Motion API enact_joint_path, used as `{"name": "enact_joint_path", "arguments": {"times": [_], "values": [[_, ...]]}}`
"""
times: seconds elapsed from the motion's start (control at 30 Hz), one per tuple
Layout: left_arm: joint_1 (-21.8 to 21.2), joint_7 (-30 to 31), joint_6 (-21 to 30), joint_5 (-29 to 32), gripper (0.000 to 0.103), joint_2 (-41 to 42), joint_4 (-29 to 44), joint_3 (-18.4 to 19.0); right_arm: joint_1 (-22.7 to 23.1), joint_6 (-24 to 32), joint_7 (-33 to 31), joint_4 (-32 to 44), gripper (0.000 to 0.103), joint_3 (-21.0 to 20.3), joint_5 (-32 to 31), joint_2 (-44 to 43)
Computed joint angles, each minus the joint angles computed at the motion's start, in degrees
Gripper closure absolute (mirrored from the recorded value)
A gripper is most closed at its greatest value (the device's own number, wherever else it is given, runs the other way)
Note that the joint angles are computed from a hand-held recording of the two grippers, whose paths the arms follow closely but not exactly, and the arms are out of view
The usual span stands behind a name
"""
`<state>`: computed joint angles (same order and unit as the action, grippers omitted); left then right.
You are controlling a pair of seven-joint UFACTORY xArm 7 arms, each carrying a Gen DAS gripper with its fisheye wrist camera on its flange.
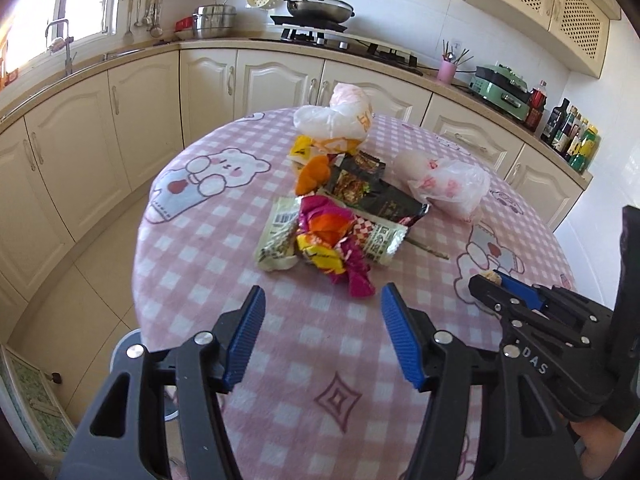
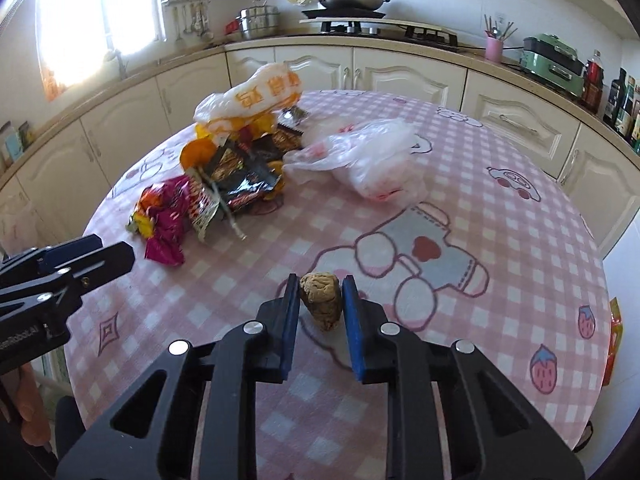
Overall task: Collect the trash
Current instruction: 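Grasp the brown shell with the right tool while the left tool grasps the pink wrapper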
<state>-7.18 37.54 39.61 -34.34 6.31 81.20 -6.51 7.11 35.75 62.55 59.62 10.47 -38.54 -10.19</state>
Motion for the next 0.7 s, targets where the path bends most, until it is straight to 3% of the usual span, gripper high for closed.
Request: {"name": "enact_joint_path", "arguments": {"times": [0.1, 0.37, 0.43, 0.7], "values": [[-0.4, -2.1, 1.5, 1.1, 0.055, 2.6, 3.1, -0.4, -0.3, -2.1, -0.4, -0.5, 0.083, -0.6, 0.9, -0.3], [-1.3, -8.0, 3.2, 6.1, 0.066, 7.4, 8.4, -1.6, -1.3, -4.1, -1.0, -0.5, 0.083, -0.6, 2.1, -0.7], [-1.5, -8.5, 2.8, 6.7, 0.075, 8.1, 9.0, -1.9, -1.4, -4.4, -1.2, -0.7, 0.083, -0.6, 2.5, -0.8], [1.2, -0.5, 2.5, -2.0, 0.080, 4.8, 5.3, -3.3, -2.5, -3.3, 2.7, -1.5, 0.083, 0.9, -0.5, -2.7]]}}
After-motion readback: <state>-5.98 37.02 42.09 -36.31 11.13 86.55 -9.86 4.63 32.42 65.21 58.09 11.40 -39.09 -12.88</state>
